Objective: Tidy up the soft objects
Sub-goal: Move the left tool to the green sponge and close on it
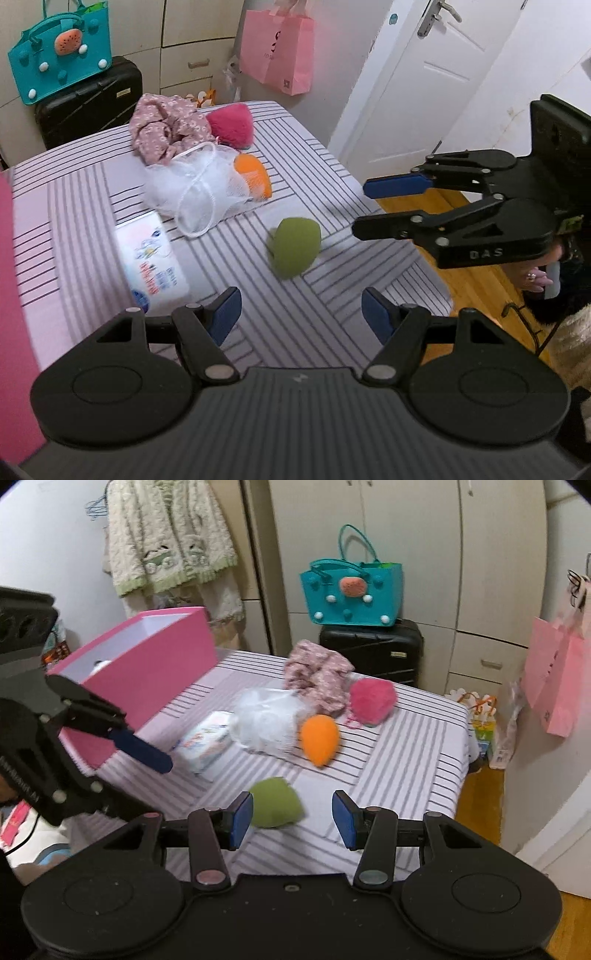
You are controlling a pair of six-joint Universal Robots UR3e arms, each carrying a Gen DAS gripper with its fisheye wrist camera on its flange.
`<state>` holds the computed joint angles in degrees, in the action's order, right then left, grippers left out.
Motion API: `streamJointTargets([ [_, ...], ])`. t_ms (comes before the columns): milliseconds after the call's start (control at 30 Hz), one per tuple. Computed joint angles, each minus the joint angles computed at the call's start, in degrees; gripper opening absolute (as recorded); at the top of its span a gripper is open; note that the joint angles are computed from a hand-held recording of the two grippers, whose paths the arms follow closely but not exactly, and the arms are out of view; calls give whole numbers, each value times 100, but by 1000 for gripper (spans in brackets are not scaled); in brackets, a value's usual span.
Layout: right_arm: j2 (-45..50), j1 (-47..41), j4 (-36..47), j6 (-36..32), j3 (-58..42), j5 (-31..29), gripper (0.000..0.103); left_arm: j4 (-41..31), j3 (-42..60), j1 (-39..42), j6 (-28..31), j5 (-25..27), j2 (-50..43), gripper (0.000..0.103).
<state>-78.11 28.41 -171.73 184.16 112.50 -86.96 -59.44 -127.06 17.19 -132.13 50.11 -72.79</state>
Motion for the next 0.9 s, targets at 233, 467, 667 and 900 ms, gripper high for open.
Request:
streamJointTargets([
  [233,464,-374,-640,-125,7,118,53,1995,-450,-483,-952,11,-835,71],
  [467,1005,-629,-761,-277,-352,466,53,3973,-806,-984,-1593,296,-1649,69],
  [667,1563,-694,-644,-474,-912,610,53,5956,-1324,-1218,-1939,450,-2288,68],
  [900,2042,-753,-439,-704,-1473,876,53,6962,-1303,-1459,-2134,783,-2828,68],
])
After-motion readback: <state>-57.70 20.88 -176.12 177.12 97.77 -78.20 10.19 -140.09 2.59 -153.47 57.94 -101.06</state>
